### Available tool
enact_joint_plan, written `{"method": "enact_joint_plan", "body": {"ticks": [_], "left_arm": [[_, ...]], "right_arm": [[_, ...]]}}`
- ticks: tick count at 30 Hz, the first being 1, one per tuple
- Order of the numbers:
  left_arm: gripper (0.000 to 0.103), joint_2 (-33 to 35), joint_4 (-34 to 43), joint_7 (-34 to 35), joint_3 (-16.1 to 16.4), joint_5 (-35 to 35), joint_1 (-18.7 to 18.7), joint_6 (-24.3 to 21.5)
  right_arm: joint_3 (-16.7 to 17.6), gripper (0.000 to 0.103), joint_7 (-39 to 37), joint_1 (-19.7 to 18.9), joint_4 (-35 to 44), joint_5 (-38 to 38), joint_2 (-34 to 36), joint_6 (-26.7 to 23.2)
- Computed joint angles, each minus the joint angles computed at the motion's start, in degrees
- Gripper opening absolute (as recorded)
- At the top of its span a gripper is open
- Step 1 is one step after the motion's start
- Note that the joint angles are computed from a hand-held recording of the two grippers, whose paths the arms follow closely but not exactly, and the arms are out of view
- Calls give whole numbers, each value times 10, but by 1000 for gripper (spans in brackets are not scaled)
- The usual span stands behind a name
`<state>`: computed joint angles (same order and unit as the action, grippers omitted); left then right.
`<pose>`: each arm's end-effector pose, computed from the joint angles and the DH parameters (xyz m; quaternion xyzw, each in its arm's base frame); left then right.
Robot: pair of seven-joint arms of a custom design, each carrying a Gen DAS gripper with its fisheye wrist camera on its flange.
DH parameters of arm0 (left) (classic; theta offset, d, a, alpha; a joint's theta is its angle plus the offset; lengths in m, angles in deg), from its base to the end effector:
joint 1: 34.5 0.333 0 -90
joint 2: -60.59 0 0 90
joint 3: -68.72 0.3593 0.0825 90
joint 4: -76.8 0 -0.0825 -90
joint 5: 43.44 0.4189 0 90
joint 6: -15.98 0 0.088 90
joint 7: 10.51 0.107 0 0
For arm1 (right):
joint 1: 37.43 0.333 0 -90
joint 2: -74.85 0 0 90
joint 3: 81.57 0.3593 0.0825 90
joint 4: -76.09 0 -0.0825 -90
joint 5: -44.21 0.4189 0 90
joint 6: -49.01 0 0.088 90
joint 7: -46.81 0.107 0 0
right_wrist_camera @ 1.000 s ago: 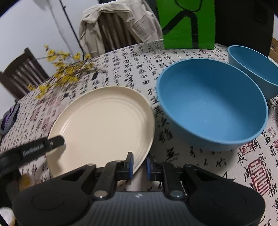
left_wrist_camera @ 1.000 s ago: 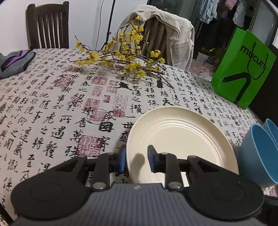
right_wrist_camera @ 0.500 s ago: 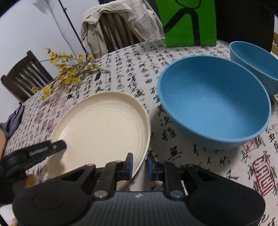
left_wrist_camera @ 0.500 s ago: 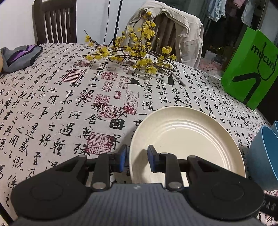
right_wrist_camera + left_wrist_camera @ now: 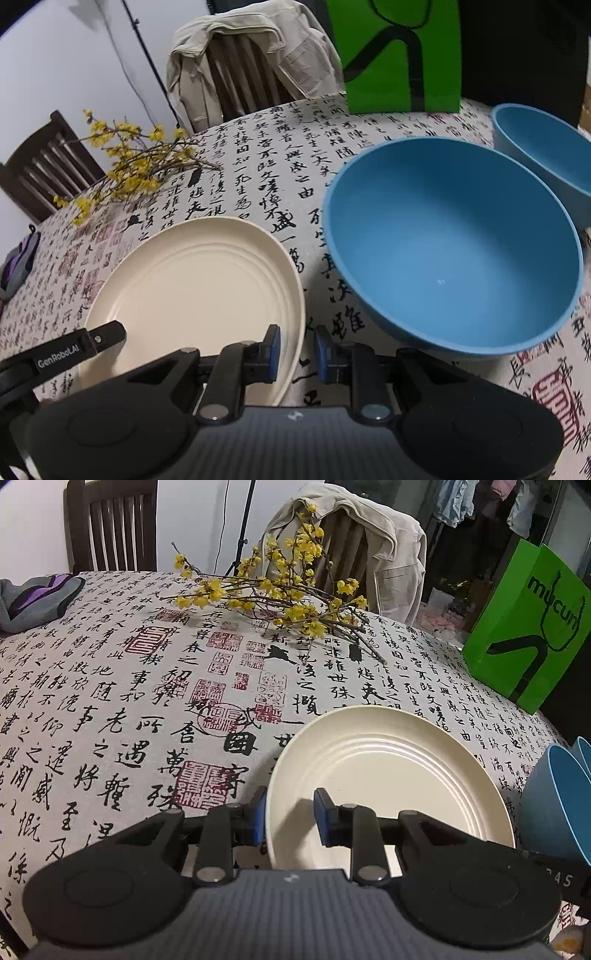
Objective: Organize plates and bowls
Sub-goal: 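Lift the cream plate off the table with both grippers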
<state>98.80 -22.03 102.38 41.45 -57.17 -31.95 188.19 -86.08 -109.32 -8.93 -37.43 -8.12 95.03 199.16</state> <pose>0.7272 -0.2442 0.3146 -0.5106 0.7805 -0.3479 0.0952 0.6031 0.2918 0.3280 -0.3518 0.8832 -0.2088 0.2292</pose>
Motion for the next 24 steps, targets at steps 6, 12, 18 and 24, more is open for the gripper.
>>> {"method": "enact_joint_plan", "body": {"ticks": [6, 12, 18, 24], "left_arm": [[27, 2, -1, 3, -2, 5, 0, 8], [27, 3, 0, 6, -5, 6, 4, 4], [27, -3, -13, 23, -20, 4, 17, 19], [27, -15, -33, 21, -30, 9, 29, 48]], "right_arm": [[5, 17, -50, 4, 19, 7, 10, -29], [9, 17, -81, 9, 25, 6, 11, -49], [10, 17, -79, 19, 23, -21, 6, -71], [12, 17, -53, 21, 12, -67, -5, -61]]}}
